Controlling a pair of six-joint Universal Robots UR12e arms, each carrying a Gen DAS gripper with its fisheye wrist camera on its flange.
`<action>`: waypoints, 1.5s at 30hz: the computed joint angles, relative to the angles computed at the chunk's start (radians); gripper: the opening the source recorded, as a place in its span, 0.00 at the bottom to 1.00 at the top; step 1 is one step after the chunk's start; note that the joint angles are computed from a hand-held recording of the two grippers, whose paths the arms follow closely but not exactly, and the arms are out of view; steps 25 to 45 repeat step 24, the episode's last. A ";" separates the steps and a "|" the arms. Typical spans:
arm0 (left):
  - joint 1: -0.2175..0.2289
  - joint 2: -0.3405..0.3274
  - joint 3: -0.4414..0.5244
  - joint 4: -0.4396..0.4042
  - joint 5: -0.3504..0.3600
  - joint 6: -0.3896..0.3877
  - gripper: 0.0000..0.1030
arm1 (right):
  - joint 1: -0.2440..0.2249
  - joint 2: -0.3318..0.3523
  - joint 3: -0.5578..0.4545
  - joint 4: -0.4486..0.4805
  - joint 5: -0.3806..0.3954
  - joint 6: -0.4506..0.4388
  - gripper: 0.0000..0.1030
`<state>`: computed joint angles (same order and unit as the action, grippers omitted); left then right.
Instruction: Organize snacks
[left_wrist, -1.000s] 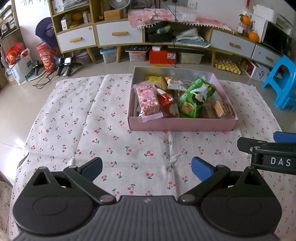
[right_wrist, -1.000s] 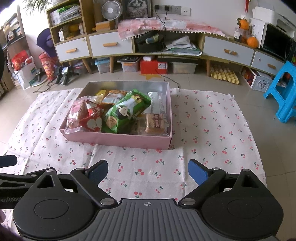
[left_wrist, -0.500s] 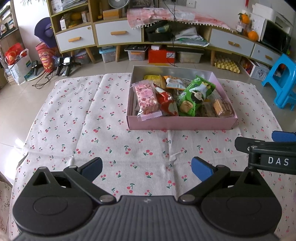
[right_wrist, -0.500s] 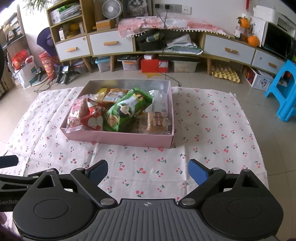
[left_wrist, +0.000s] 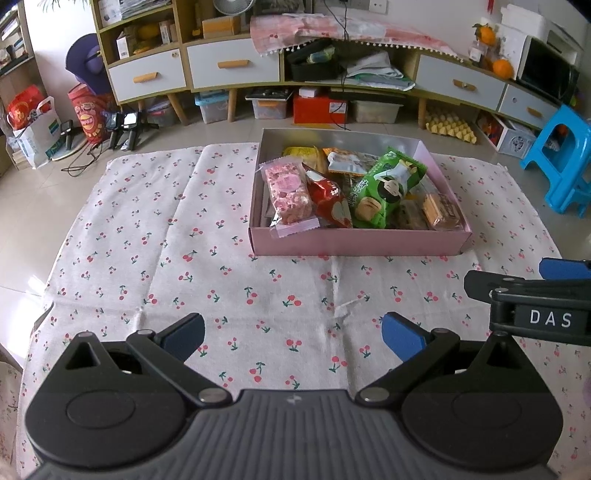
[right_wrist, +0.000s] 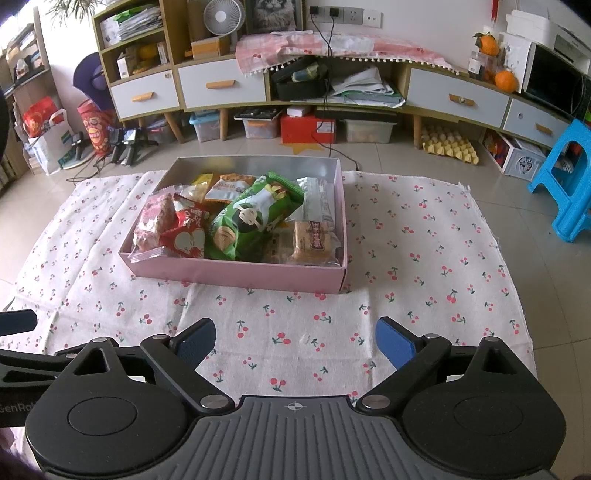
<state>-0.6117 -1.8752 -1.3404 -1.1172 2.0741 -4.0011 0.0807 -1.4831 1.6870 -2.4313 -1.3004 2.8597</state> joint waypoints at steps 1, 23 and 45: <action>0.000 0.000 0.000 0.000 0.000 0.000 0.99 | 0.000 0.000 0.000 0.000 -0.001 0.001 0.92; 0.005 0.003 -0.005 0.008 -0.027 0.003 0.99 | 0.001 0.000 0.000 0.001 -0.002 0.000 0.92; 0.006 0.004 -0.009 0.014 -0.033 0.004 0.99 | 0.001 0.000 0.000 0.001 -0.001 0.001 0.92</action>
